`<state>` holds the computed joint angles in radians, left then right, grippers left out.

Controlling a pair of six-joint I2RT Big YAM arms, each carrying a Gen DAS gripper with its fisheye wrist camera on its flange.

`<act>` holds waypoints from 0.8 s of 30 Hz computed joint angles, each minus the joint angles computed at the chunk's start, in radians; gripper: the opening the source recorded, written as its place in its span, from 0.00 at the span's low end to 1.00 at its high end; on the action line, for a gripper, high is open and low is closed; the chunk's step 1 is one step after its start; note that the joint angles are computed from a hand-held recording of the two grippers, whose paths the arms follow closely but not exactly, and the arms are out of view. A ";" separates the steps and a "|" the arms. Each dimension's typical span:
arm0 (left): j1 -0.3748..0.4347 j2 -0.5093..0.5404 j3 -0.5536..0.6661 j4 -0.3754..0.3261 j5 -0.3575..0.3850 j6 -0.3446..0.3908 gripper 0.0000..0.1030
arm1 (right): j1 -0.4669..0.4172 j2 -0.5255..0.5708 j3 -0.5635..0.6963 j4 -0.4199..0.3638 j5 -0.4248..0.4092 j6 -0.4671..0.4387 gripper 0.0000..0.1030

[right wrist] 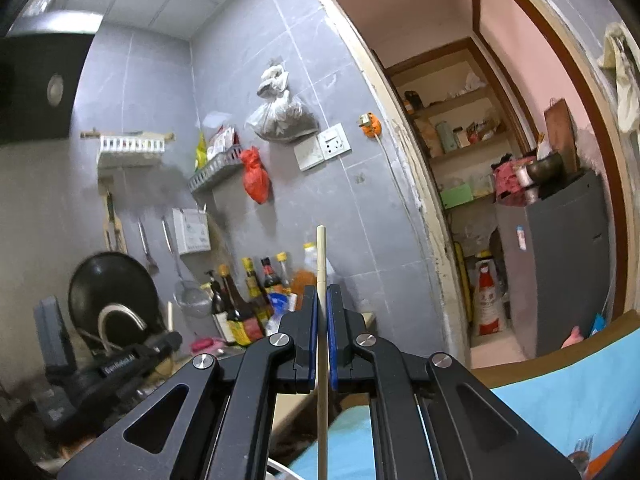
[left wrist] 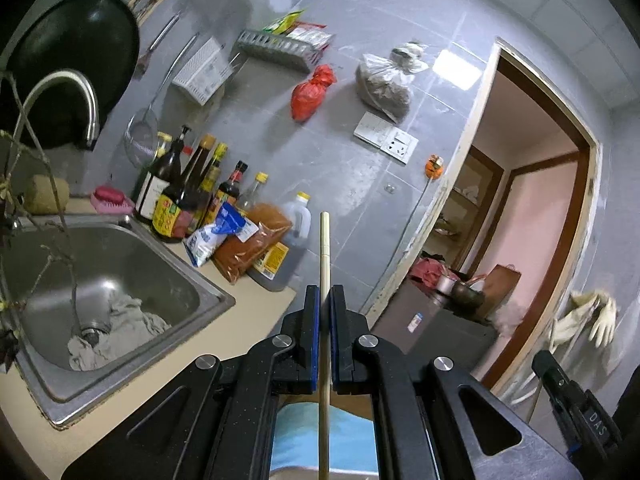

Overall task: Organize utensils
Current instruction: 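Lift left tool's chopstick into the white holder while right tool drops its chopstick there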

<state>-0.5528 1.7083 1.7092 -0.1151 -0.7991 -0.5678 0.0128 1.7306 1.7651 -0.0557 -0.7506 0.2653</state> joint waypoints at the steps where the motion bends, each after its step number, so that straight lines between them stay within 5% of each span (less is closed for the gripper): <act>1: -0.004 0.004 -0.002 0.013 -0.007 0.023 0.02 | 0.002 -0.003 -0.008 0.002 0.003 -0.014 0.03; 8: -0.027 0.012 -0.034 0.059 -0.029 0.124 0.02 | 0.018 -0.030 -0.082 0.008 0.004 -0.114 0.03; 16: -0.043 -0.007 -0.033 -0.069 0.029 0.095 0.04 | 0.013 -0.046 -0.094 -0.072 -0.024 -0.176 0.04; 18: -0.047 -0.015 -0.036 -0.095 0.047 0.081 0.12 | 0.010 -0.049 -0.086 -0.116 -0.031 -0.195 0.05; 20: -0.052 -0.024 -0.040 -0.112 0.072 0.062 0.32 | 0.004 -0.053 -0.078 -0.162 -0.040 -0.212 0.10; 24: -0.066 -0.029 -0.016 -0.171 0.088 0.029 0.34 | -0.012 -0.062 -0.065 -0.218 -0.061 -0.211 0.21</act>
